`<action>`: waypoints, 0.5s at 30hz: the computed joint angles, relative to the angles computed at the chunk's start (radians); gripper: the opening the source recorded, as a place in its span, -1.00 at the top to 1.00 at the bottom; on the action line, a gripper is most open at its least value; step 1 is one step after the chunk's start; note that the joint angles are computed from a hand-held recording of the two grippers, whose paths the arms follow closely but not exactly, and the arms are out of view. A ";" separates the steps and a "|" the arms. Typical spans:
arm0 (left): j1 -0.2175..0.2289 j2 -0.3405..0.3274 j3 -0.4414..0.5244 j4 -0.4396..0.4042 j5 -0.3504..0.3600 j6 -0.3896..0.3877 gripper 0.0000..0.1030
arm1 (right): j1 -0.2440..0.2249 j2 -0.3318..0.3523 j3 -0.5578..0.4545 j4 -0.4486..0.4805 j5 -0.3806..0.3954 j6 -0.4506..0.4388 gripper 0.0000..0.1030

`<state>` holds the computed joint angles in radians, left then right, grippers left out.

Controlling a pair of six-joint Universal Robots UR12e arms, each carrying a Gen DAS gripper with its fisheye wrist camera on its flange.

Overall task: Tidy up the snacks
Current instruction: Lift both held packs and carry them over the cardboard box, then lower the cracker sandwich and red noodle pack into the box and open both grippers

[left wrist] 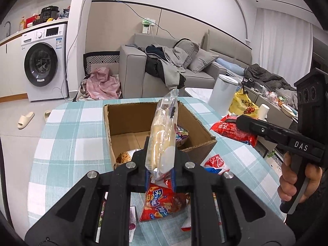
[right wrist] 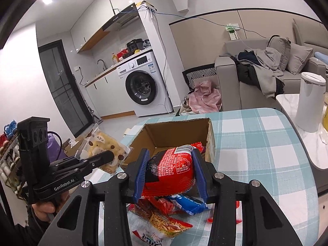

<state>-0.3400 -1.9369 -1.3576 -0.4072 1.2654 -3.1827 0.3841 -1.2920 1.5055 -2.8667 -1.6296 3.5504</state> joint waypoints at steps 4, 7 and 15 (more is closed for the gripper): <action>-0.004 -0.018 0.025 -0.011 0.014 0.010 0.77 | -0.004 0.007 -0.011 0.007 0.010 0.000 0.18; -0.008 -0.031 0.045 -0.021 0.024 0.012 0.77 | -0.005 0.017 -0.025 0.015 0.016 0.001 0.18; -0.020 -0.066 0.090 -0.050 0.056 0.019 0.77 | -0.009 0.045 -0.057 0.031 0.044 0.009 0.18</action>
<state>-0.3597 -2.0030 -1.2678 -0.4575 1.3210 -3.1638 0.3750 -1.2471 1.4487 -2.8359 -1.5859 3.5591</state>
